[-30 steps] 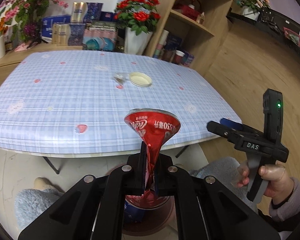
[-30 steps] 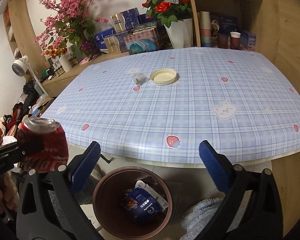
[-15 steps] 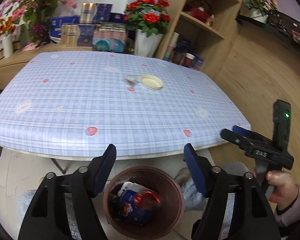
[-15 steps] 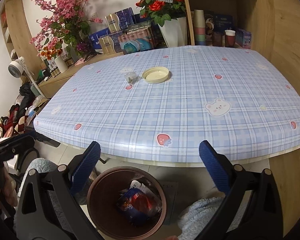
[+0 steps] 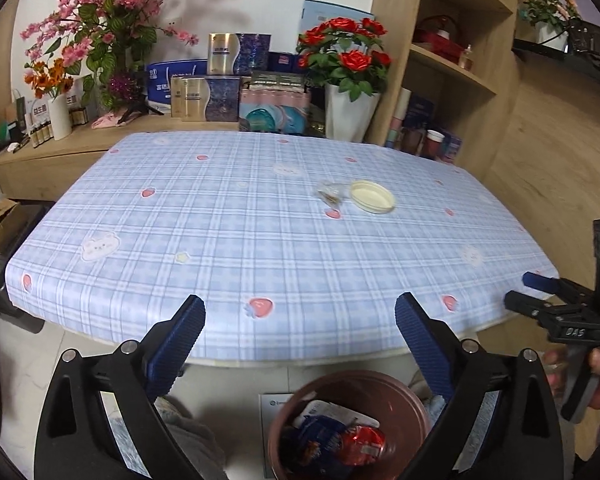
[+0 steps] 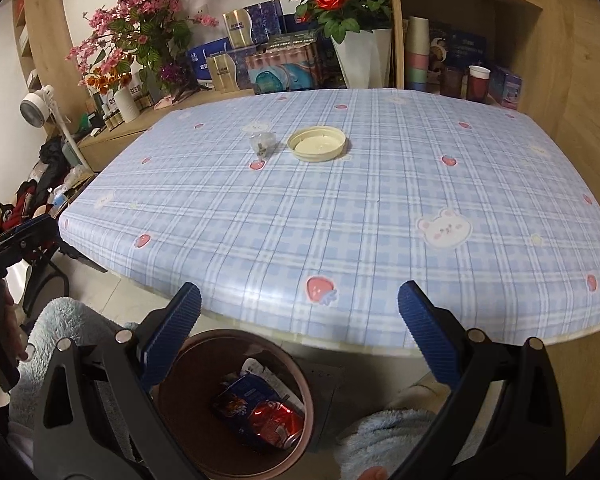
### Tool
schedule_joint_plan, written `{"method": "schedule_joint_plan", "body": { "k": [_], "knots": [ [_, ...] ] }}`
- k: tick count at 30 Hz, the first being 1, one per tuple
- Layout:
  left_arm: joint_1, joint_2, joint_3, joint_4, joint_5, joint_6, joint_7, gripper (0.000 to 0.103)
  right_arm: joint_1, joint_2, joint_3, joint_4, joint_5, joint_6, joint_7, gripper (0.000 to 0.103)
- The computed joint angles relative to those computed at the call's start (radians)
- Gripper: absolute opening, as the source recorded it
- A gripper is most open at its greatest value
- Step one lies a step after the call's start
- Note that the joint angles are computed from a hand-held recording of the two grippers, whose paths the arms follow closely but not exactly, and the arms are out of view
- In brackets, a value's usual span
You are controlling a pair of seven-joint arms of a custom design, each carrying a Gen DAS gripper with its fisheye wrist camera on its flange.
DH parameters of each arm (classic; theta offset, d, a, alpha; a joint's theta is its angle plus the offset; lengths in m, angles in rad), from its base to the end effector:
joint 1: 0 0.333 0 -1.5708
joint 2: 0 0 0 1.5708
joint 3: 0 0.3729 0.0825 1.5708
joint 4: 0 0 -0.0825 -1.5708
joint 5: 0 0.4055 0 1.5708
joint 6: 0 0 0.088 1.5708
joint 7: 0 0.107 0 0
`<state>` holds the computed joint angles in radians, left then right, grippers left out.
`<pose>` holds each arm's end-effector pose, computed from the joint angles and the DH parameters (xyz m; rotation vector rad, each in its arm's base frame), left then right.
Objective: Collect trash
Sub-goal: 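Move both open grippers to the cream lid and clear bag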
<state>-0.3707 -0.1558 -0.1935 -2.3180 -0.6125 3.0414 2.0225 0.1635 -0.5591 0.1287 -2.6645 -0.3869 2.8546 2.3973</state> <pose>0.4751 -0.2544 0.5442 -1.3692 2.1709 -1.1349 0.3752 0.1403 0.5321 -1.5498 1.8896 -0.6003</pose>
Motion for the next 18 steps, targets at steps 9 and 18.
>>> {"method": "schedule_joint_plan", "body": {
  "k": [9, 18],
  "knots": [
    [0.019, 0.104, -0.02, 0.116, -0.008, 0.01, 0.051, 0.097, -0.016, 0.032, -0.072, 0.029, 0.022, 0.037, -0.101, 0.097],
    [0.061, 0.228, -0.058, 0.233, 0.135, 0.005, -0.027, 0.097, -0.082, 0.126, -0.07, 0.094, 0.005, 0.02, -0.153, 0.097]
  ]
}}
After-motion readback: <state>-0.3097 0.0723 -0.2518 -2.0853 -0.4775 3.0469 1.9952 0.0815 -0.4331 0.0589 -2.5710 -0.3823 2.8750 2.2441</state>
